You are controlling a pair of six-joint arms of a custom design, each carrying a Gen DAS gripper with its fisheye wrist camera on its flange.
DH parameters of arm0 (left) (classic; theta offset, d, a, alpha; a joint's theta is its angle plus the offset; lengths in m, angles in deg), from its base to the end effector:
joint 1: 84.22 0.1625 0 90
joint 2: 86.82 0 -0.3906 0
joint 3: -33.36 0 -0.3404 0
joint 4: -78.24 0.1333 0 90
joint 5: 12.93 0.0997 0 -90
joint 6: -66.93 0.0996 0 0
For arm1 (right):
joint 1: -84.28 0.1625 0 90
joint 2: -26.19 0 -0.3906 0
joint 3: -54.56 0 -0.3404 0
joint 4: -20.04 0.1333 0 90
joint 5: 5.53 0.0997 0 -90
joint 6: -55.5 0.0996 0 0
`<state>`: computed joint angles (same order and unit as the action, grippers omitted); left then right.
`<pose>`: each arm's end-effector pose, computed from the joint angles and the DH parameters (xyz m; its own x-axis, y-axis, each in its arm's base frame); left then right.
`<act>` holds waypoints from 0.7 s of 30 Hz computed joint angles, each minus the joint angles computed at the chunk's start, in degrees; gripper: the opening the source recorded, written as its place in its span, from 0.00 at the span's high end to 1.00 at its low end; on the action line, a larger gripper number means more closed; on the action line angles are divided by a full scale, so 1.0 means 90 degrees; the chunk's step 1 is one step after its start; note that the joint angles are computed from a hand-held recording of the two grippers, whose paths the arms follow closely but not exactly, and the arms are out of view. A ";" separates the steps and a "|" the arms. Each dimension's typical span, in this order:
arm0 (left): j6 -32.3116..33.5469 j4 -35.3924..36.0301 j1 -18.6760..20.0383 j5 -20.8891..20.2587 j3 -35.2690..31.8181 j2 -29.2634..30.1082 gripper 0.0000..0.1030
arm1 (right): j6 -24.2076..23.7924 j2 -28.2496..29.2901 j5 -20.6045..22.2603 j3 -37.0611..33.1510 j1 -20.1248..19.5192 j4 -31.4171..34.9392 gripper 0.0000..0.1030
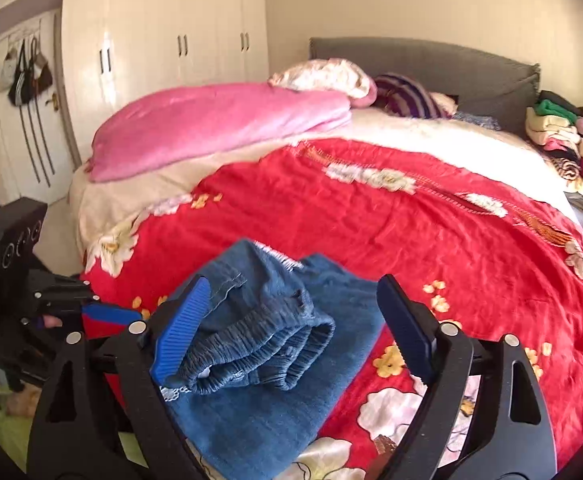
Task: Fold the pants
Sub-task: 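Lower the folded bundle and open both grippers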
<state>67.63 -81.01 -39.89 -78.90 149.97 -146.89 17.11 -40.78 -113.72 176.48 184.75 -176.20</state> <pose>-0.2361 -0.4736 0.1502 -0.6937 0.5990 -0.3999 0.7063 0.6744 -0.2151 0.1885 -0.4578 0.2619 -0.6964 -0.3295 0.6376 -0.6967 0.5236 -0.4904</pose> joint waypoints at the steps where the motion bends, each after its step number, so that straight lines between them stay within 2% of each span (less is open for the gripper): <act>1: 0.0025 -0.0011 0.0000 0.0003 -0.0010 -0.0002 0.44 | 0.0002 -0.0036 -0.0016 0.0037 0.0006 -0.0070 0.19; 12: 0.0106 -0.0204 -0.0037 0.0242 -0.0129 0.0034 0.16 | 0.0035 -0.0207 -0.0264 0.0347 -0.0020 -0.0557 0.12; 16: 0.0097 -0.0241 0.0011 0.0341 -0.0227 0.0073 0.13 | 0.0112 -0.0185 -0.0291 0.0390 -0.0072 -0.0626 0.11; 18: 0.0094 -0.0258 0.0031 0.0436 -0.0275 0.0109 0.08 | 0.0150 -0.0177 -0.0295 0.0391 -0.0100 -0.0577 0.11; 21: 0.0101 -0.0260 0.0072 0.0498 -0.0359 0.0175 0.08 | 0.0200 -0.0130 -0.0313 0.0373 -0.0143 -0.0530 0.11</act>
<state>68.54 -83.35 -39.23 -74.42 146.73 -145.32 18.91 -41.95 -116.54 179.84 183.46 -180.97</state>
